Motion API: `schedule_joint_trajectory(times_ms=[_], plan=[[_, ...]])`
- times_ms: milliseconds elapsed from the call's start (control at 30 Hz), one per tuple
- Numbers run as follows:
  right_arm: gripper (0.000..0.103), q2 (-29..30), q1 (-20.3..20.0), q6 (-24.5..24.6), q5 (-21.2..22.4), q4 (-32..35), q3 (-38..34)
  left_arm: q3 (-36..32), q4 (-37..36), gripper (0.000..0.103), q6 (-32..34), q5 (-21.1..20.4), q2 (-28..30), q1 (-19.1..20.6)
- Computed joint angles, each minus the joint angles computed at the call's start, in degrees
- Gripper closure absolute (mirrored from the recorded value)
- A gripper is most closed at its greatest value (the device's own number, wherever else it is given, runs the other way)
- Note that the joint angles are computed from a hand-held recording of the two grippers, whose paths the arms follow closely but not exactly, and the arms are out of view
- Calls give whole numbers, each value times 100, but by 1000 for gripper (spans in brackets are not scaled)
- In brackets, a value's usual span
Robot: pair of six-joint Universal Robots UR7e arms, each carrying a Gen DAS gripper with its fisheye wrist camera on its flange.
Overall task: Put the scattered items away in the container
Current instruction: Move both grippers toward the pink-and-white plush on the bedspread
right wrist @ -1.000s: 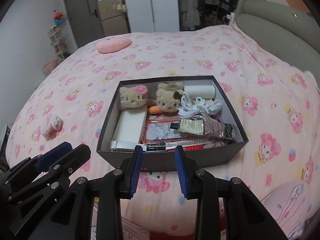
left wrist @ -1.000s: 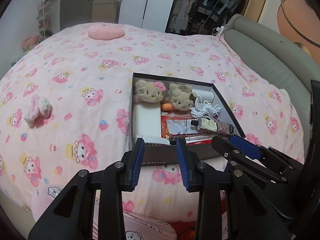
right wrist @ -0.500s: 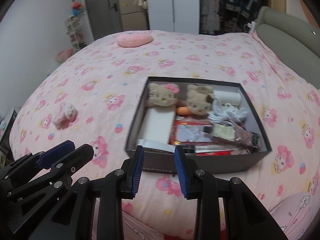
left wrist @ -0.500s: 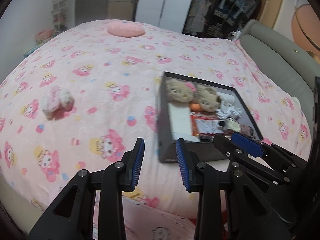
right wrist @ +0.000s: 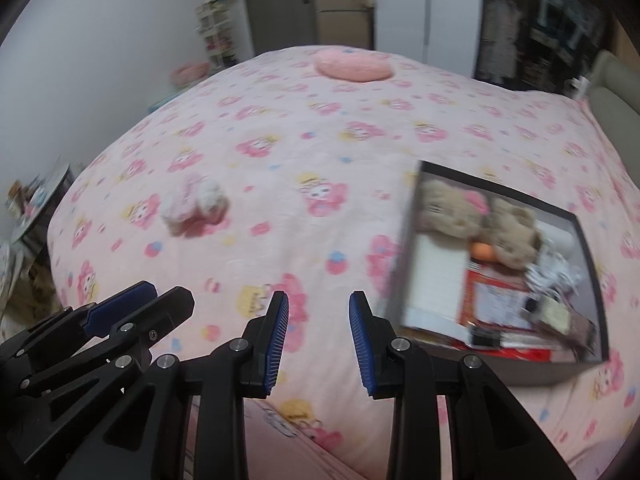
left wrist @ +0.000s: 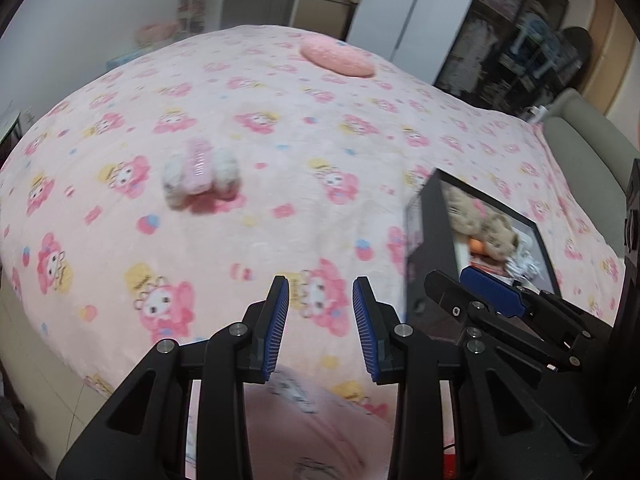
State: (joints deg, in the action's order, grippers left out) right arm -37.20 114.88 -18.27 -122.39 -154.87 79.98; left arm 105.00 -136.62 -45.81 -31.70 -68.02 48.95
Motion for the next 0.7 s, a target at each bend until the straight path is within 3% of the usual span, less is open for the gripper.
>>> schedule_joint_trajectory(times_ms=[233, 300, 367, 533, 700], plan=[[74, 588, -14, 208, 329, 969, -843, 59, -328, 68, 210, -48, -161, 398], [74, 799, -94, 279, 625, 1290, -1186, 93, -801, 56, 506, -208, -177, 627], [73, 1046, -206, 398, 923, 1731, -1612, -2, -737, 55, 410, -257, -170, 876], [73, 1650, -285, 493, 1072, 2212, -2555, -224, -1157, 55, 685, -474, -84, 1378], [73, 2530, -309, 592, 1284, 3085, -4005, -547, -1573, 54, 876, -705, 98, 1775]])
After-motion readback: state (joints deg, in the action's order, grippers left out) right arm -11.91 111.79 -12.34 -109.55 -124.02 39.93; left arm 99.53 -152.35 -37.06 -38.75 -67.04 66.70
